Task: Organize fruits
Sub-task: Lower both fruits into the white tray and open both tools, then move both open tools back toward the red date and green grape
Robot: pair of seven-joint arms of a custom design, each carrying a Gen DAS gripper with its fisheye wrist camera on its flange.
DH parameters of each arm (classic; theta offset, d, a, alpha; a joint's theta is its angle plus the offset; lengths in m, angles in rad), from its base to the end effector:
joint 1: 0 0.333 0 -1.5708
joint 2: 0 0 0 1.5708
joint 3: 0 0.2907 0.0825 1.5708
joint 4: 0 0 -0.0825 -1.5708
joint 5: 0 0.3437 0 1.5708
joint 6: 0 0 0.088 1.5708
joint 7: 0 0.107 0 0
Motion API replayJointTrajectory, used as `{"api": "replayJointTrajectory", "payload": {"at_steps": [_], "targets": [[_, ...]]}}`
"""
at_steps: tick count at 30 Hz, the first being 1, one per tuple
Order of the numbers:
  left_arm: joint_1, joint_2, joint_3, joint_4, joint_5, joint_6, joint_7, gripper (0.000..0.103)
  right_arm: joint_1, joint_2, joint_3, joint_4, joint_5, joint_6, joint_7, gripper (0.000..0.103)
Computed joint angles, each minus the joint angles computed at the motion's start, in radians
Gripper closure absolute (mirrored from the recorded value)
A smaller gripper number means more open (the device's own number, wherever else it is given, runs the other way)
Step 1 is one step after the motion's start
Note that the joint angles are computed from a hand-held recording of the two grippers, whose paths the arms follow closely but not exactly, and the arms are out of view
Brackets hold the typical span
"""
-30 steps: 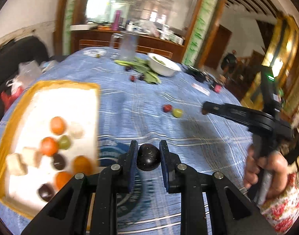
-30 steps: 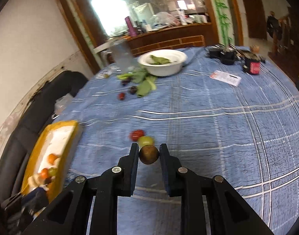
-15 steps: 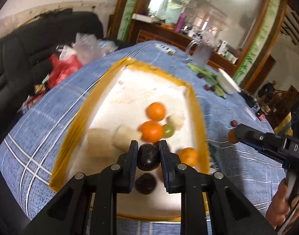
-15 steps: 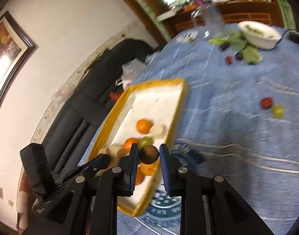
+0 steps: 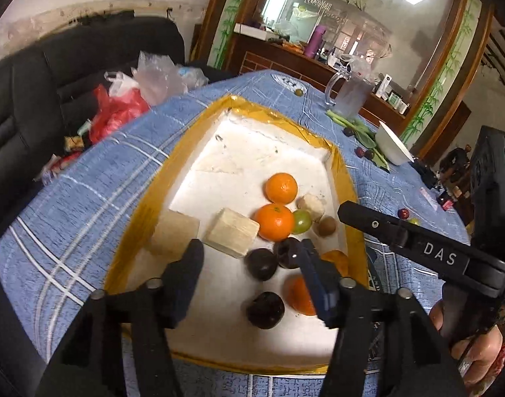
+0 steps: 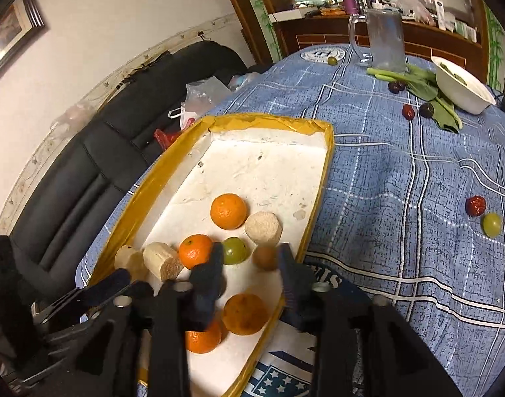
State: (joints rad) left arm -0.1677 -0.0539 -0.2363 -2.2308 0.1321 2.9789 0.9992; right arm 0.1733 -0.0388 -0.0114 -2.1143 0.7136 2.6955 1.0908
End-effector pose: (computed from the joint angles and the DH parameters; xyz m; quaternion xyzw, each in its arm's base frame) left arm 0.4869 -0.2200 0.4872 -0.6642 0.6374 -0.3593 0.1532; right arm 0.5382 0.0658 0.4896 -0.6839 0.6269 -0.0909 0.3618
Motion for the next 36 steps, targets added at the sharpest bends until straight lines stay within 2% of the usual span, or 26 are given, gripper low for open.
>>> {"api": "replayJointTrajectory", "payload": {"at_steps": [6, 8, 12, 17, 21, 23, 26, 28, 30, 32, 33, 35, 36], "targets": [[0.042, -0.029, -0.041, 0.012, 0.248, -0.035, -0.193, 0.035, 0.007, -0.078, -0.018, -0.071, 0.009, 0.039, -0.023, 0.058], [0.059, -0.039, -0.066, 0.027, 0.374, -0.063, -0.291, 0.033, 0.012, -0.113, -0.027, -0.106, -0.024, 0.059, -0.005, 0.058], [0.052, -0.045, -0.086, 0.060, 0.539, -0.118, -0.397, 0.031, 0.021, -0.178, -0.062, -0.178, -0.091, 0.083, 0.025, 0.058], [0.012, -0.048, -0.091, 0.086, 0.623, -0.163, -0.423, 0.028, 0.029, -0.234, -0.106, -0.239, -0.168, 0.094, 0.068, 0.058], [-0.022, -0.051, -0.089, 0.100, 0.630, -0.175, -0.400, 0.025, 0.036, -0.278, -0.150, -0.287, -0.195, 0.097, 0.071, 0.058], [-0.033, -0.053, -0.091, 0.104, 0.631, -0.179, -0.395, 0.023, 0.037, -0.291, -0.172, -0.302, -0.204, 0.096, 0.072, 0.051], [-0.052, -0.045, -0.090, 0.120, 0.599, -0.187, -0.350, 0.023, 0.014, -0.317, -0.194, -0.330, -0.233, 0.088, 0.095, 0.047], [-0.062, -0.042, -0.085, 0.124, 0.573, -0.169, -0.328, 0.023, -0.033, -0.334, -0.189, -0.347, -0.294, 0.079, 0.142, 0.047], [-0.073, -0.035, -0.080, 0.125, 0.523, -0.138, -0.288, 0.023, -0.098, -0.350, -0.169, -0.365, -0.388, 0.085, 0.210, 0.041], [-0.085, -0.021, -0.081, 0.137, 0.480, -0.118, -0.250, 0.023, -0.144, -0.378, -0.163, -0.389, -0.466, 0.107, 0.261, 0.019], [-0.092, -0.010, -0.082, 0.145, 0.464, -0.111, -0.232, 0.022, -0.169, -0.396, -0.159, -0.408, -0.506, 0.134, 0.285, 0.015], [-0.114, 0.016, -0.080, 0.167, 0.404, -0.098, -0.167, 0.018, -0.294, -0.449, -0.095, -0.470, -0.635, 0.234, 0.389, 0.004], [-0.134, 0.037, -0.078, 0.182, 0.307, -0.092, -0.080, 0.017, -0.375, -0.467, -0.047, -0.487, -0.701, 0.268, 0.446, 0.001]]}}
